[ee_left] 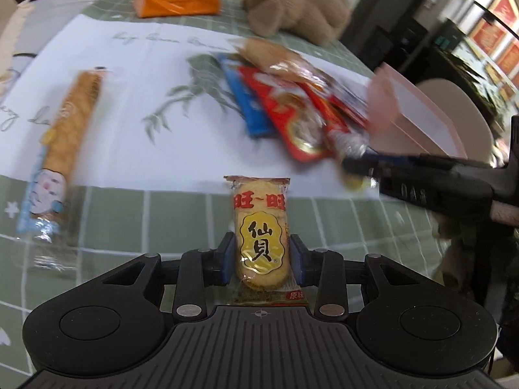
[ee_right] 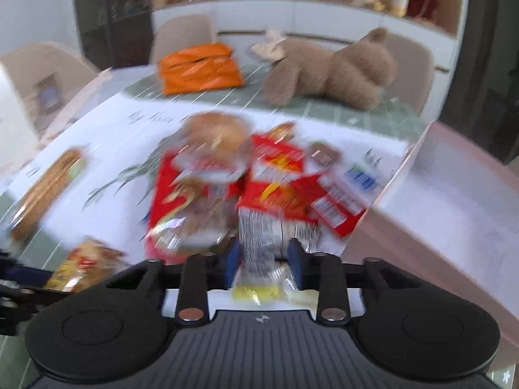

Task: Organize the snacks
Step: 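Grasp the yellow rice cracker with left tool while right tool grasps a clear snack packet, then carry both snacks to the pink box and open both tools inside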

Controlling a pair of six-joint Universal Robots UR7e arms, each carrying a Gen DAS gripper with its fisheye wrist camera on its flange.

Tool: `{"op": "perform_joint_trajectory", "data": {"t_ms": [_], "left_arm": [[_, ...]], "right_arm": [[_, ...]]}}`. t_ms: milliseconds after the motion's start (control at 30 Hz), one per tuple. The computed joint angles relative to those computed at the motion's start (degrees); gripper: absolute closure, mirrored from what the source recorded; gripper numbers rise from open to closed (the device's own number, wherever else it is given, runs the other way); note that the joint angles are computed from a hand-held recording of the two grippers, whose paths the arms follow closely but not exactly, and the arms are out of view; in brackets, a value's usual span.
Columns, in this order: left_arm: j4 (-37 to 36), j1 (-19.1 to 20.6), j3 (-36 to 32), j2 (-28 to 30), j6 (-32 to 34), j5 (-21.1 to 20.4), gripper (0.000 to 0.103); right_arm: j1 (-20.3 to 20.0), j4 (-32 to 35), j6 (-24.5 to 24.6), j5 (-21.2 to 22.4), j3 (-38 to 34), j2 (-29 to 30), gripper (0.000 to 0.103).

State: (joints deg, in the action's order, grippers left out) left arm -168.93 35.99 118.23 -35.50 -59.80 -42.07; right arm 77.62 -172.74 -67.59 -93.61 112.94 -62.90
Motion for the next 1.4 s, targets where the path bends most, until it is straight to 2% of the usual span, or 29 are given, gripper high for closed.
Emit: {"op": "perform_joint_trajectory", "data": {"t_ms": [167,200,267,333,400,467,567,600,633,667,767,833,900,967,1067,1133,1167,1233,1267,1300,1400], "left_arm": [[0.3,-0.7,-1.0,1.2,1.9,0.0,0.063],[1.1,-0.6,-1.5,1.2,2.1,0.1,0.063],[2.6,-0.5,-2.1,1.3,2.3,0.3,0.062],[4.6,-0.7,-2.3,1.2,2.7,0.7,0.061],[6.9,-1.1,-2.6,1.1,3.1,1.5,0.061],[7.8,-1.3,-2.3,0.8,2.8,1.7,0.061],[7.2,-1.2,-1.7,0.4,2.4,1.3,0.061],[7.2,-1.3,-1.7,0.4,2.3,1.4,0.062],[7.2,-1.3,-1.8,0.5,2.5,1.5,0.062],[7.4,-1.4,-1.9,0.6,2.6,1.8,0.063],[6.9,-1.6,-2.4,1.2,3.5,2.4,0.064],[2.0,-1.6,-2.9,1.9,7.1,2.0,0.064],[-4.4,-1.3,-4.4,3.0,13.4,1.0,0.064],[-9.6,-0.3,-8.4,4.3,21.1,-1.3,0.064],[-14.6,1.4,-17.8,7.4,34.2,-5.5,0.064],[-16.1,2.8,-25.2,10.0,41.8,-8.7,0.063],[-14.6,4.2,-29.7,11.2,43.9,-11.8,0.061],[-9.2,7.0,-37.6,13.6,43.0,-16.5,0.061],[-7.4,7.9,-40.4,14.7,41.8,-17.3,0.062],[-5.9,8.7,-42.1,15.4,41.6,-18.1,0.062],[-4.7,10.9,-43.9,16.2,42.4,-20.3,0.062]], "right_arm": [[-2.6,10.8,-3.3,-1.3,4.3,-7.8,0.074],[-3.2,12.0,-4.1,-1.0,5.0,-9.2,0.069],[-4.0,10.5,-5.4,0.4,6.3,-10.7,0.037],[-4.2,5.4,-5.5,2.1,7.3,-10.3,0.027],[-3.7,3.6,-5.0,1.7,6.7,-9.0,0.026],[-3.1,7.4,-5.0,-0.2,4.7,-7.8,0.026],[-2.5,5.9,-7.6,-2.7,4.3,-5.2,0.027],[-2.7,4.3,-8.3,-2.3,4.6,-4.5,0.029],[-2.8,3.4,-8.0,-1.8,4.8,-4.4,0.045],[-2.7,4.3,-7.2,-2.1,4.7,-4.7,0.049],[-2.6,6.8,-7.6,-2.0,5.6,-7.5,0.05],[-3.4,6.8,-8.6,-1.3,6.8,-10.2,0.05],[-4.5,8.5,-7.6,-0.1,7.2,-13.4,0.05],[-5.8,8.1,-6.4,1.7,7.3,-16.2,0.05],[-6.7,2.7,-4.2,5.3,6.5,-18.3,0.05],[-6.4,-1.4,-1.6,7.7,4.6,-17.9,0.05],[-6.1,-3.5,-0.9,8.2,3.6,-17.1,0.049],[-5.1,-8.1,0.6,8.5,0.6,-14.1,0.045],[-4.7,-8.3,1.9,8.7,-1.6,-12.6,0.033],[-4.2,-7.2,3.7,7.9,-4.2,-10.9,0.027],[-3.7,-6.9,7.8,4.6,-9.9,-6.8,0.025]]}}
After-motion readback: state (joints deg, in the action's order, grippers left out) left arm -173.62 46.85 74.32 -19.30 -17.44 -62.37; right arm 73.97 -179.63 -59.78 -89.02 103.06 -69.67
